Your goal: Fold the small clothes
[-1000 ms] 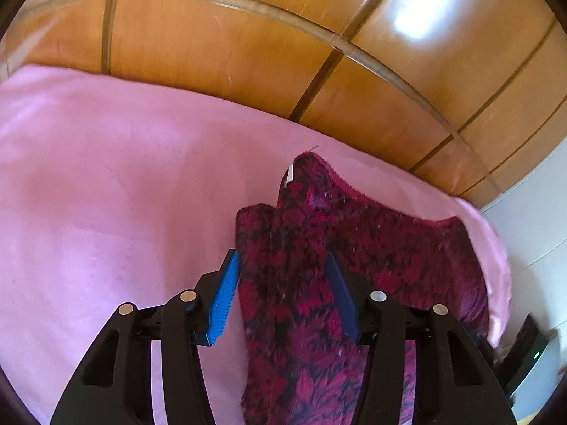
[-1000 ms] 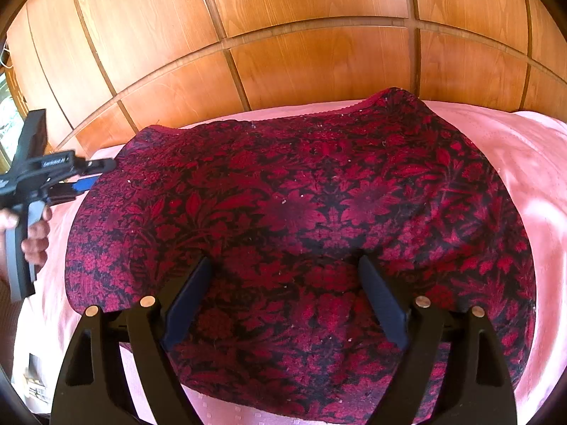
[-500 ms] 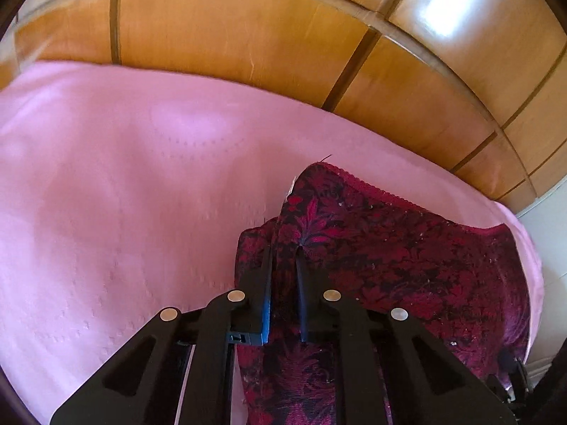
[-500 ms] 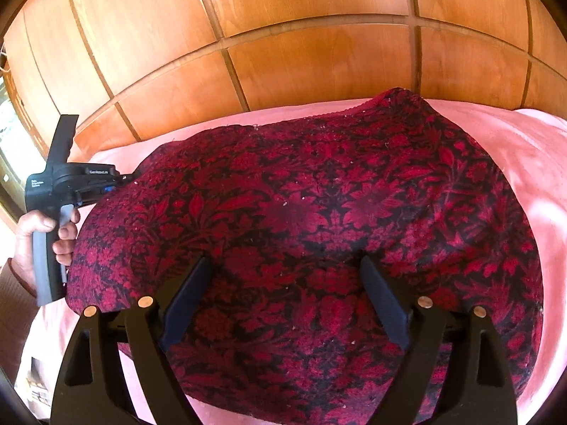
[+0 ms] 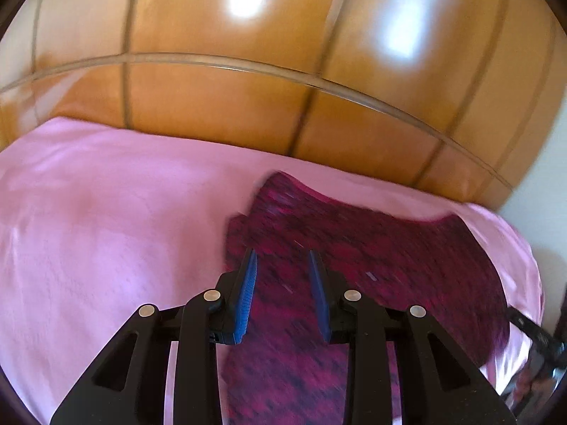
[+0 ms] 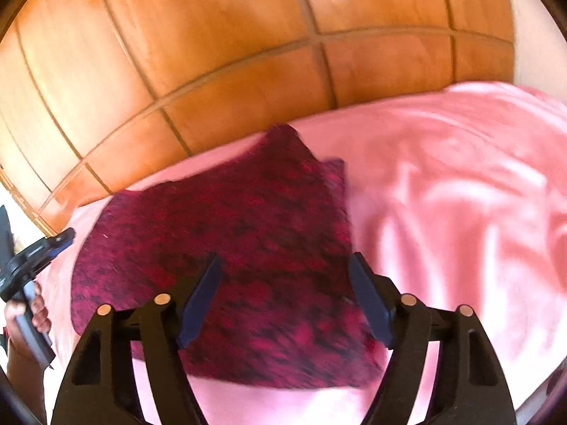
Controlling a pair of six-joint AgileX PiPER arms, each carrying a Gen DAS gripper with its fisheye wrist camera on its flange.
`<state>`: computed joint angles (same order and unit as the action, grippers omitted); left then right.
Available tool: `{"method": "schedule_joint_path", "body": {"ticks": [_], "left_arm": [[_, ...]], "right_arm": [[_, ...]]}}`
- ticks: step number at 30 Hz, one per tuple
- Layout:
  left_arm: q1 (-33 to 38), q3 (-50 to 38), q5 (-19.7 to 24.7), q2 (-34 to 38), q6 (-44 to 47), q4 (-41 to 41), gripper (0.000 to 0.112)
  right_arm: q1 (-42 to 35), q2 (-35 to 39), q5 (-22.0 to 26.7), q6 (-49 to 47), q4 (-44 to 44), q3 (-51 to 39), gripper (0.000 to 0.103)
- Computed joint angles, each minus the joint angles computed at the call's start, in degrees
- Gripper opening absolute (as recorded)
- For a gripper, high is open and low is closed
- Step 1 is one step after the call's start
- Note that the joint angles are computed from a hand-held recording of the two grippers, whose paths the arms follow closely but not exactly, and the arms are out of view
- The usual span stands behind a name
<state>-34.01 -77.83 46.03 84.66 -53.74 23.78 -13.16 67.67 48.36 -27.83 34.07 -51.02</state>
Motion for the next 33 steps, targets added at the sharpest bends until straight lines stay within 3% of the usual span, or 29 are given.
{"method": "schedule_joint_path", "body": {"ticks": [1, 3, 4, 6, 7, 11, 12, 14, 17, 19, 25, 29, 33], "left_arm": [[-1.1, -0.2, 0.2, 0.4, 0.4, -0.1, 0.028], [-3.4, -1.3, 1.5, 2.4, 1.0, 0.5, 0.028], [-4.2, -2.7, 3.5, 4.4, 1.3, 0.8, 0.028], [-3.9, -5.1, 6.7, 8.1, 3.7, -1.6, 0.028], [-3.3, -4.4, 5.7, 8.7, 3.9, -2.2, 0.028], [-4.2, -4.5, 6.4, 9.0, 1.8, -0.3, 0.028], [-4.5, -4.7, 6.8, 8.8, 1.2, 0.0, 0.028], [-4.7, -4.5, 7.0, 8.0, 0.1, 0.1, 0.028], [-6.5, -3.1, 7.3, 5.9, -3.2, 2.5, 0.038], [-8.1, -2.4, 7.9, 5.1, -5.6, 4.5, 0.039], [-12.9, -3.2, 11.2, 5.9, -9.6, 8.4, 0.039], [-14.7, -3.6, 12.4, 6.8, -10.5, 10.5, 0.039], [-15.7, -3.1, 12.4, 6.5, -12.0, 12.1, 0.039]], "right_arm": [[-0.4, 0.3, 0.7, -0.3, -0.3, 0.2, 0.068], [0.2, 0.2, 0.9, -0.1, -2.5, 1.7, 0.05], [2.3, -0.2, -1.1, 2.9, -6.7, 2.9, 0.035], [2.5, -0.7, -2.4, 3.7, -8.7, 4.1, 0.026], [3.2, -0.6, -3.5, 4.8, -9.9, 4.6, 0.025], [-4.9, 2.0, 1.2, -4.2, -2.4, 5.2, 0.028], [-5.9, 2.3, 2.8, -5.3, -2.0, 4.5, 0.032], [-7.5, 2.7, 4.5, -6.8, -1.2, 3.2, 0.053], [-10.5, 3.4, 7.1, -10.4, 3.7, 0.9, 0.059], [-12.2, 4.5, 8.7, -12.5, 7.3, -0.2, 0.063], [-8.3, 14.7, 8.7, -12.4, 11.8, -6.9, 0.068], [-7.4, 21.7, 10.5, -13.2, 13.3, -10.1, 0.076], [-8.8, 23.8, 14.9, -14.9, 14.2, -11.9, 0.076]]}}
